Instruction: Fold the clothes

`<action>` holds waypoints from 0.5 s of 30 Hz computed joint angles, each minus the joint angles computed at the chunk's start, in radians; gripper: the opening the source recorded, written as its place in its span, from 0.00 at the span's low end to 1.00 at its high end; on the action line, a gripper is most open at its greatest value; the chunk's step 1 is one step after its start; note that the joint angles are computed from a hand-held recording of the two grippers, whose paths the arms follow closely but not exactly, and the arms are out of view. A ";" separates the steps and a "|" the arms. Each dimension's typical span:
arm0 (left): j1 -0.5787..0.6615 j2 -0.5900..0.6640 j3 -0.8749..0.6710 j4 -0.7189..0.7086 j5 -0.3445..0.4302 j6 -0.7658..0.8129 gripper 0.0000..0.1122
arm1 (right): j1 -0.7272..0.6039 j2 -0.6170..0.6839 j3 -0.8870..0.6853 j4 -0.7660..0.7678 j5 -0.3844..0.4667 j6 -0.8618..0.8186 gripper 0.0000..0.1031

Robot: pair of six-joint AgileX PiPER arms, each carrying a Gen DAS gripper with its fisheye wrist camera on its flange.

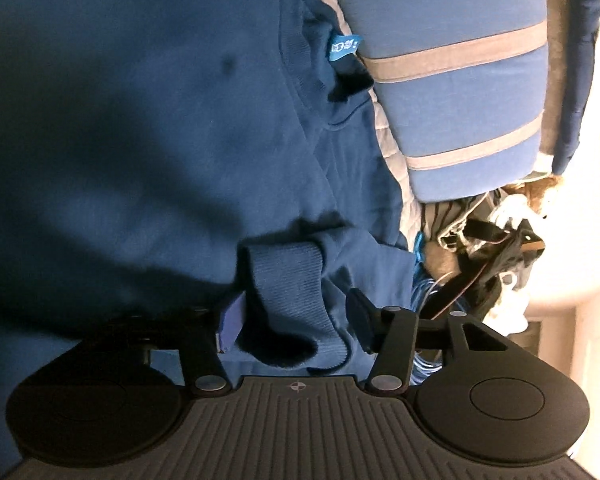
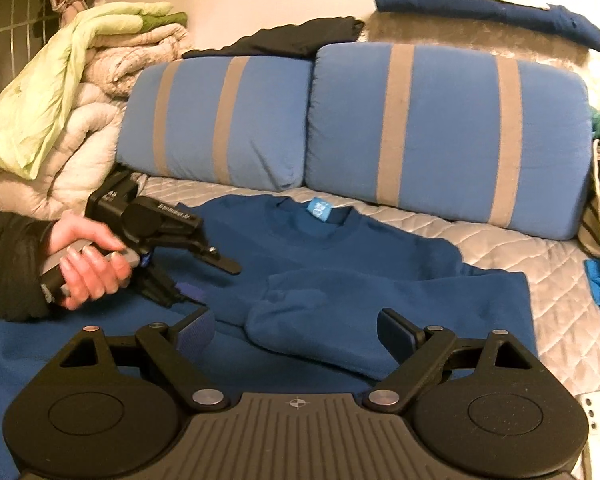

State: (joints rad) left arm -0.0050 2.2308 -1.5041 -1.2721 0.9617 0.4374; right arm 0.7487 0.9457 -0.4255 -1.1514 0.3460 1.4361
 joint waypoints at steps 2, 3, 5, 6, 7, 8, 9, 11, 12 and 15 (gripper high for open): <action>-0.002 0.004 -0.002 0.001 0.009 -0.003 0.46 | -0.021 -0.007 0.003 0.008 -0.003 -0.014 0.86; -0.006 0.008 -0.008 0.003 0.013 -0.010 0.46 | -0.033 -0.009 0.003 0.014 -0.004 -0.024 0.86; -0.009 0.018 -0.021 0.001 0.027 -0.019 0.46 | -0.037 -0.015 0.004 0.024 0.007 -0.033 0.86; -0.007 0.022 -0.022 -0.006 0.030 -0.014 0.46 | -0.040 -0.017 0.004 0.028 0.010 -0.036 0.86; -0.004 0.027 -0.022 -0.017 0.034 -0.007 0.41 | -0.046 -0.017 0.004 0.035 0.008 -0.043 0.86; -0.003 0.035 -0.030 -0.015 0.040 -0.017 0.29 | -0.055 -0.015 0.003 0.042 0.002 -0.053 0.86; -0.003 0.042 -0.041 -0.004 0.044 -0.034 0.22 | -0.057 -0.013 0.002 0.043 0.002 -0.056 0.86; -0.004 0.040 -0.042 -0.001 0.037 -0.032 0.08 | -0.050 -0.010 0.004 0.029 0.013 -0.049 0.87; -0.004 0.032 -0.037 -0.007 0.032 -0.017 0.06 | -0.047 -0.007 0.004 0.016 0.020 -0.041 0.88; 0.000 -0.004 -0.030 -0.044 0.031 0.044 0.04 | -0.032 0.005 0.019 -0.074 0.081 0.044 0.94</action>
State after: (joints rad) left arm -0.0049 2.2266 -1.5340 -1.3163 0.9927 0.4816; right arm 0.7167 0.9503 -0.4067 -1.2255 0.4272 1.4798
